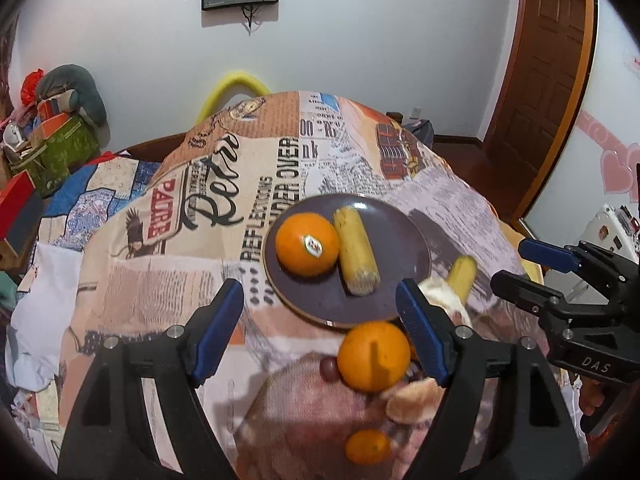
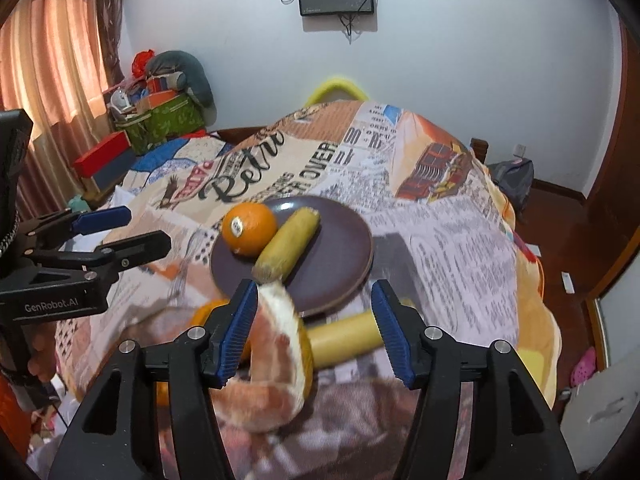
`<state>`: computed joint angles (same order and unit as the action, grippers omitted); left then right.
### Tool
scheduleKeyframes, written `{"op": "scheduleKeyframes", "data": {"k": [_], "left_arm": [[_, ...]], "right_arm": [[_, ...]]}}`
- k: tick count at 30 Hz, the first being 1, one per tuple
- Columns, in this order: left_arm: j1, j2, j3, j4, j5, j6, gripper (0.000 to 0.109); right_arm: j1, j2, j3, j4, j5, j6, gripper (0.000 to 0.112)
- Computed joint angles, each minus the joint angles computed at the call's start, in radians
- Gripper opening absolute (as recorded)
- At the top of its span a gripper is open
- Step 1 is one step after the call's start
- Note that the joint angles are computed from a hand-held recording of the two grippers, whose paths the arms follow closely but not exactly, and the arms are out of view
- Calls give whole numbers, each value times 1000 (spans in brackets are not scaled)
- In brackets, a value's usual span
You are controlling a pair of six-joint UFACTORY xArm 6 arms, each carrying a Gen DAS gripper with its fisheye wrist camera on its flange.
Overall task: Organize fruits
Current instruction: 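Grasp the pomelo wedge with the right tool while the left tool approaches the large orange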
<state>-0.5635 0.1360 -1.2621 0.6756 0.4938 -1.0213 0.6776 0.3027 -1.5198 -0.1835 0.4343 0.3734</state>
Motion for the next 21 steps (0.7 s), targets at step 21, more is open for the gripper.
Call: {"op": "scheduleKeyframes", "data": {"k": [21], "left_arm": [[8, 4, 112, -136, -32, 42, 79]], "right_arm": [[38, 74, 8, 183, 68, -95, 56]]}}
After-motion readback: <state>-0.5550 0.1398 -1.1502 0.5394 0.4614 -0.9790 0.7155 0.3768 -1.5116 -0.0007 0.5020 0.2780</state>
